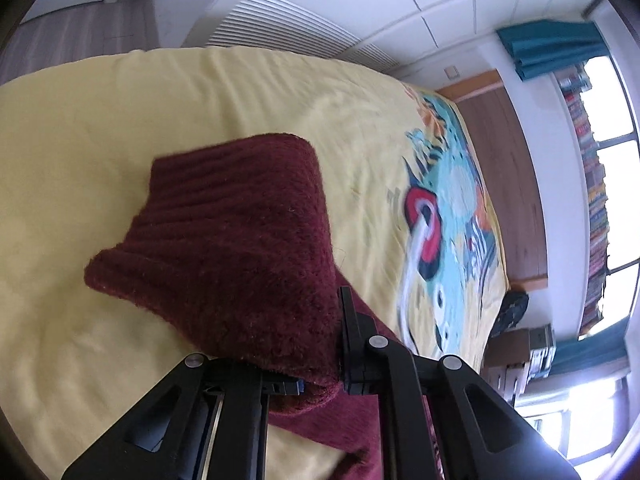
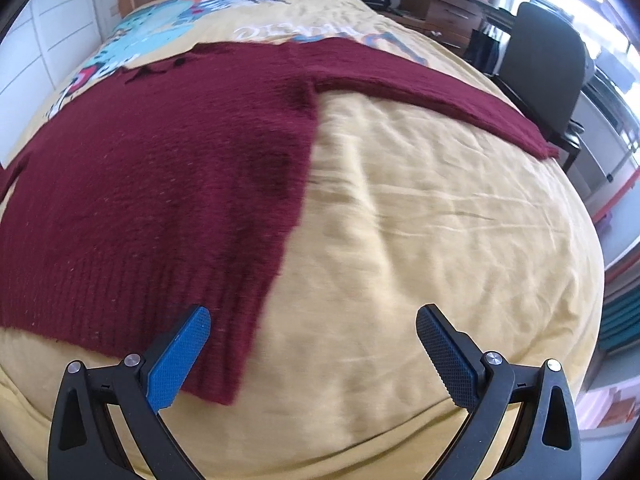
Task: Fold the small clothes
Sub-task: 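Lift the cuff with the left tool and carry the sleeve across the body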
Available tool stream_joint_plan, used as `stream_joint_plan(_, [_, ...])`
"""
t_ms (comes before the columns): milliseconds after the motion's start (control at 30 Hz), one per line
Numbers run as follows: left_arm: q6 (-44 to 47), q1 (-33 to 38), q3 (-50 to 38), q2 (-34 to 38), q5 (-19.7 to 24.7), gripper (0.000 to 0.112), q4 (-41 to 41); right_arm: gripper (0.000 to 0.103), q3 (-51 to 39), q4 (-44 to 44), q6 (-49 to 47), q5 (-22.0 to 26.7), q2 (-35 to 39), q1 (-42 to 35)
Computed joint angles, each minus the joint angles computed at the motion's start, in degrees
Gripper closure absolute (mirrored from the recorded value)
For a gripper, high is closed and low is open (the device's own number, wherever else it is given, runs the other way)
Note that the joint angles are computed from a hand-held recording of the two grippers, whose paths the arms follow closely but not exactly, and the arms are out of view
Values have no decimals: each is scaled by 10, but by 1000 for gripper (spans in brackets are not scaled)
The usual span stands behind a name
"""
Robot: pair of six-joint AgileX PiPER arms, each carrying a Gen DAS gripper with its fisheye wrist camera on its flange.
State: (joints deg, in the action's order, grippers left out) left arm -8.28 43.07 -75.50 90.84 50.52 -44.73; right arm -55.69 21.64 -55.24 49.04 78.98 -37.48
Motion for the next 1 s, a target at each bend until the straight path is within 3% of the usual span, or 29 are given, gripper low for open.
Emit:
stream_joint_plan(433, [-194,-275,-155,47,-52,103,94,0,-61,73,-100,61,60,-113])
stream_joint_plan(733, [-293,-436,-307,152,-46,103,174,0,-84,96,-114,98,88,-150])
stream_joint_plan(1000, [-342,-550,-421,252,-13,103,217,0,-101,107,-115,124,107,-172])
